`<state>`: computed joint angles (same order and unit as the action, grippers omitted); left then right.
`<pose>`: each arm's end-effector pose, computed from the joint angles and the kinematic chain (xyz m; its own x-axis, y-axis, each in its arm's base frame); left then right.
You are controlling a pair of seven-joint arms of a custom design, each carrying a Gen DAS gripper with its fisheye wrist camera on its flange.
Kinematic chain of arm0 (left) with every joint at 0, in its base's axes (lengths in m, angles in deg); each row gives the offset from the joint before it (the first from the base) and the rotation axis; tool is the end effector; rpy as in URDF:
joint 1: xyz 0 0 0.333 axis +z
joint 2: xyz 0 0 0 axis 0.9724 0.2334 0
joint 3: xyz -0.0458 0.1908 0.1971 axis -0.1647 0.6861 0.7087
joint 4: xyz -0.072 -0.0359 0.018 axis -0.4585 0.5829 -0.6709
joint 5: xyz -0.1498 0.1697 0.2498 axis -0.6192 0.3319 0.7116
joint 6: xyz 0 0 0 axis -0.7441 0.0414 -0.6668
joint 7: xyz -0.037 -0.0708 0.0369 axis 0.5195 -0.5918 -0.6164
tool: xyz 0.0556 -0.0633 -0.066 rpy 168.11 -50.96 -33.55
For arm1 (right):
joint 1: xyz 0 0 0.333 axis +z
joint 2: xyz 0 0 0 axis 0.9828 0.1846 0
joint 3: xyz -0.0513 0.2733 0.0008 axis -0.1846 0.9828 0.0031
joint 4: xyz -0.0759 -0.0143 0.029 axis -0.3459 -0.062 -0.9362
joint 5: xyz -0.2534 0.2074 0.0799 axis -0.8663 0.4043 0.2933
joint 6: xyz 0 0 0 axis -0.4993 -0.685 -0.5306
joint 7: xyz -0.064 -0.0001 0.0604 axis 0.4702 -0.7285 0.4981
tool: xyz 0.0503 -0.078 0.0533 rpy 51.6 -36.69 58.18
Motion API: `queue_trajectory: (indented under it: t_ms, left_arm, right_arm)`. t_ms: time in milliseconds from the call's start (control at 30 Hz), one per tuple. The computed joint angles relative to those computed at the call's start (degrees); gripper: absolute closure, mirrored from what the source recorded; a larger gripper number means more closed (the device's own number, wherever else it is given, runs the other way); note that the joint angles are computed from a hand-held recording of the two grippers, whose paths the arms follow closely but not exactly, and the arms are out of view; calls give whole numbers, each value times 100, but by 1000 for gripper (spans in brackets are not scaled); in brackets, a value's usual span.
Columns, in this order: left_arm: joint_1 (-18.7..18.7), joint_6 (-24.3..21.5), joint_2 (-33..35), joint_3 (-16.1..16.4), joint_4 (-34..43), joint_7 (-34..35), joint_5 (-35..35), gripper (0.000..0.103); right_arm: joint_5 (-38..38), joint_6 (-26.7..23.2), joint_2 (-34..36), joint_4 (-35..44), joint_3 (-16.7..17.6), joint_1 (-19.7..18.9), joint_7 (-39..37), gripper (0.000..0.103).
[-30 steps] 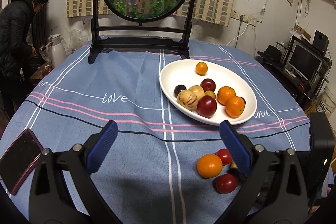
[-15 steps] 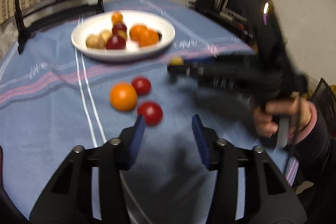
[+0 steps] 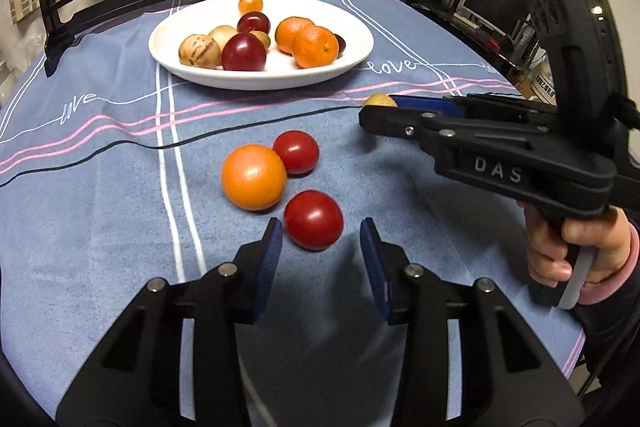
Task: Organize fruits
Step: 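Grasp the small yellow potato with the right tool while the left tool grasps a red tomato, then release the potato on the plate with the right tool while the left tool releases the tomato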
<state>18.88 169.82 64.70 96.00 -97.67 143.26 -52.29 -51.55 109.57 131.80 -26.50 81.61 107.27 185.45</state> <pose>0.4572 -0.2780 0.3027 -0.1613 -0.9734 0.1624 -0.8010 0.0330 -0.5978 0.5559 0.4249 0.3531 0.5286 -0.8314 -0.1715 -0.6942 -0.3071 -0.6510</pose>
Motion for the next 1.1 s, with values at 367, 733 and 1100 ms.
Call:
queue_trajectory:
  t_ms: [367,733,1100]
  left_arm:
    - [-385,-356,376,534,358,-825,559,68]
    - [-130,113,95,255,35,-851,786,70]
    - [1168,1026,-28,-613,402,-434,287,70]
  right_arm:
    - [-41,122,-59,-94,-44,27,59,75]
    - [-67,132,-36,-77,39,-14,28,75]
    - [102,1342,417,337,299,-286,64,75]
